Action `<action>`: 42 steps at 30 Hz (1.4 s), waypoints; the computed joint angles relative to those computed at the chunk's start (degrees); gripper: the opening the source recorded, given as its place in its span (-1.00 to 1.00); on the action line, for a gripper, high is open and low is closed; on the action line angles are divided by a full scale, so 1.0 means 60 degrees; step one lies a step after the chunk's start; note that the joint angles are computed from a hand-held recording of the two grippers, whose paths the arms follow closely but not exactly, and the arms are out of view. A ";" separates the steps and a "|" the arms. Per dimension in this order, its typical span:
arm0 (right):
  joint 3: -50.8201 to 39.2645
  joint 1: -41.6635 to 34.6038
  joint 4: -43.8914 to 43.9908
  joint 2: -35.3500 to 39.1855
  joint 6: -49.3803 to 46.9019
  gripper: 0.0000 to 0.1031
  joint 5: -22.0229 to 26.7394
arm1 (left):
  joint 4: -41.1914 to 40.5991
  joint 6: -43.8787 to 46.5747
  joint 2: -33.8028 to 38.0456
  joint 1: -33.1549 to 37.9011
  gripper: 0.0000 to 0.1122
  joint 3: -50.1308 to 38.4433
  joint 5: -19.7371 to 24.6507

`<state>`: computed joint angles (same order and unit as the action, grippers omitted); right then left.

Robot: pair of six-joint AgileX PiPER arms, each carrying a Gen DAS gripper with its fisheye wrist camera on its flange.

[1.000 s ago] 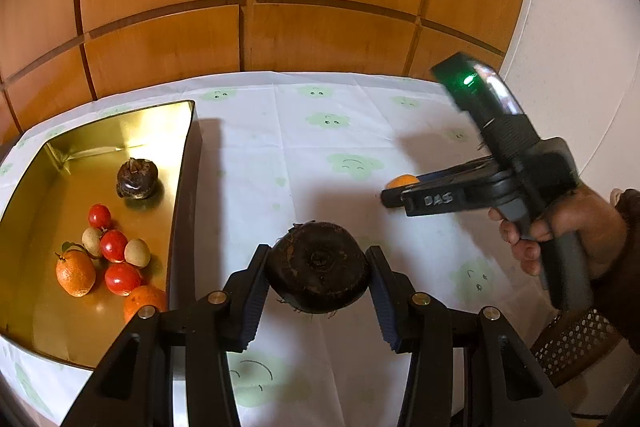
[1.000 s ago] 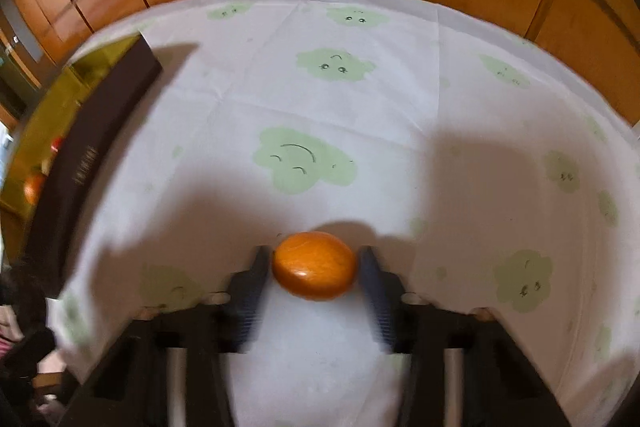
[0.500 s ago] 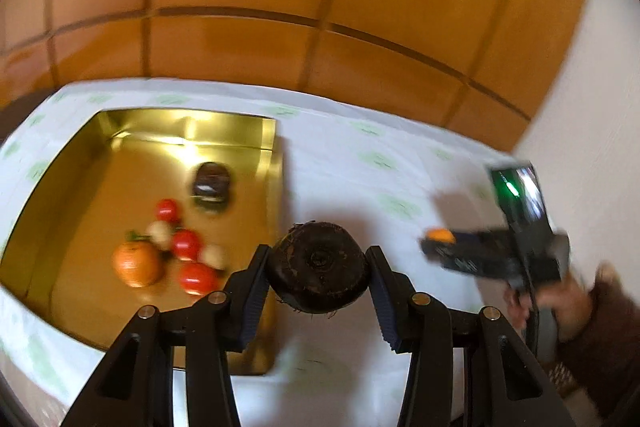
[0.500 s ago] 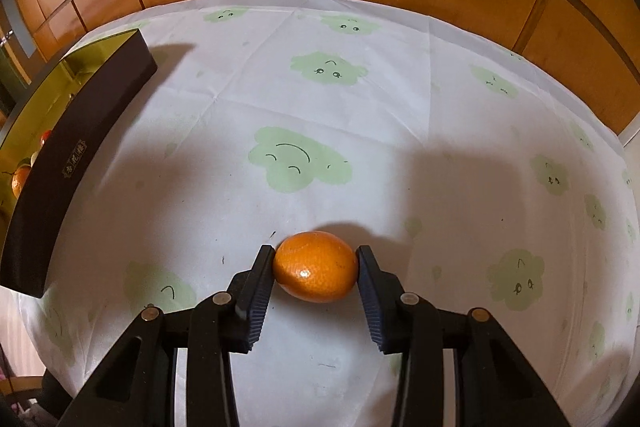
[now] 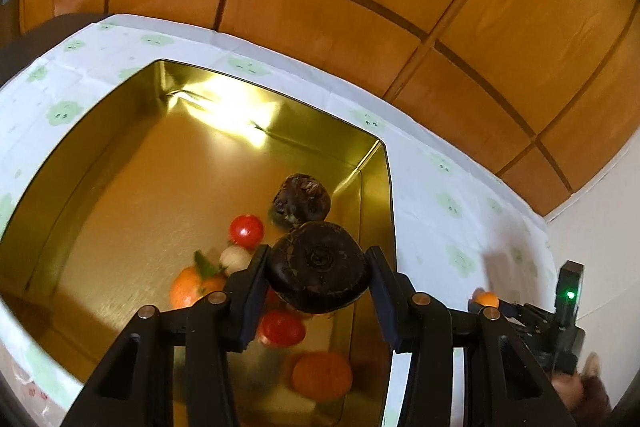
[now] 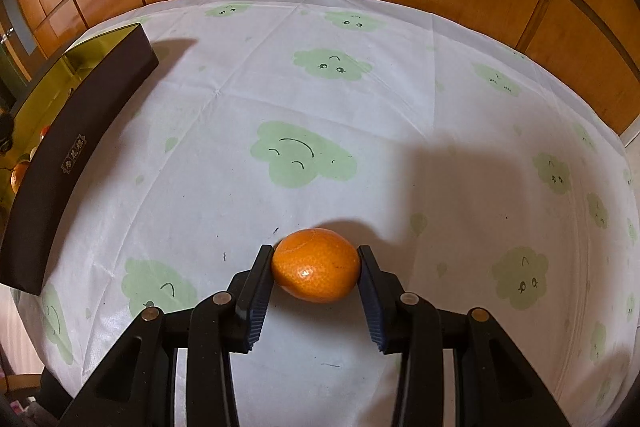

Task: Organize fruits
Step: 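Carry the dark fruit into the gold tray and open the left tool while right holds tangerine, then carry the tangerine into the gold tray and open the right tool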

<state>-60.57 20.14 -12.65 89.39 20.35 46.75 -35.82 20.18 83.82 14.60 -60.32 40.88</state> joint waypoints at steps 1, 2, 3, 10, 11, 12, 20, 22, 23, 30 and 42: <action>-0.0010 0.0017 -0.0013 0.0010 0.0015 -0.20 0.0007 | 0.0058 -0.0109 0.0182 -0.0109 -0.15 -0.0139 0.0019; -0.0011 0.0018 -0.0012 0.0013 0.0012 -0.20 0.0002 | 0.0110 -0.0171 0.0361 -0.0213 -0.15 -0.0271 0.0009; -0.0013 0.0015 -0.0003 0.0015 0.0011 -0.20 -0.0003 | 0.0170 -0.0160 0.0540 -0.0273 -0.15 -0.0414 0.0008; 0.0012 0.0006 0.0048 -0.0040 -0.0024 -0.20 0.0016 | 0.1510 -0.1242 0.1763 -0.0856 -0.14 -0.1113 -0.0200; 0.0023 -0.0011 0.0051 -0.0037 -0.0037 -0.20 -0.0006 | 0.1734 -0.1462 0.1866 -0.0896 -0.15 -0.1168 -0.0167; 0.0037 -0.0012 0.0052 -0.0046 -0.0025 -0.20 -0.0015 | 0.1821 -0.1564 0.1888 -0.0907 -0.15 -0.1134 -0.0228; 0.0051 -0.0032 0.0083 -0.0042 -0.0038 -0.20 -0.0039 | 0.2160 -0.1711 0.1301 -0.0979 0.10 -0.0592 -0.0762; 0.0041 -0.0088 0.0167 -0.0026 -0.0110 -0.20 -0.0054 | 0.2772 -0.2263 0.1071 -0.1199 0.10 -0.0445 -0.1012; 0.0041 -0.0125 0.0222 -0.0029 -0.0155 -0.20 -0.0061 | 0.3084 -0.2525 0.0935 -0.1308 0.10 -0.0346 -0.1126; -0.0002 -0.0344 0.0723 -0.0067 -0.0330 -0.20 -0.0043 | 0.3815 -0.3097 0.0270 -0.1697 0.10 0.0150 -0.1500; 0.0063 -0.0367 0.0917 -0.0236 -0.0250 -0.19 -0.0100 | 0.4526 -0.3507 -0.0978 -0.2143 0.11 0.1049 -0.1836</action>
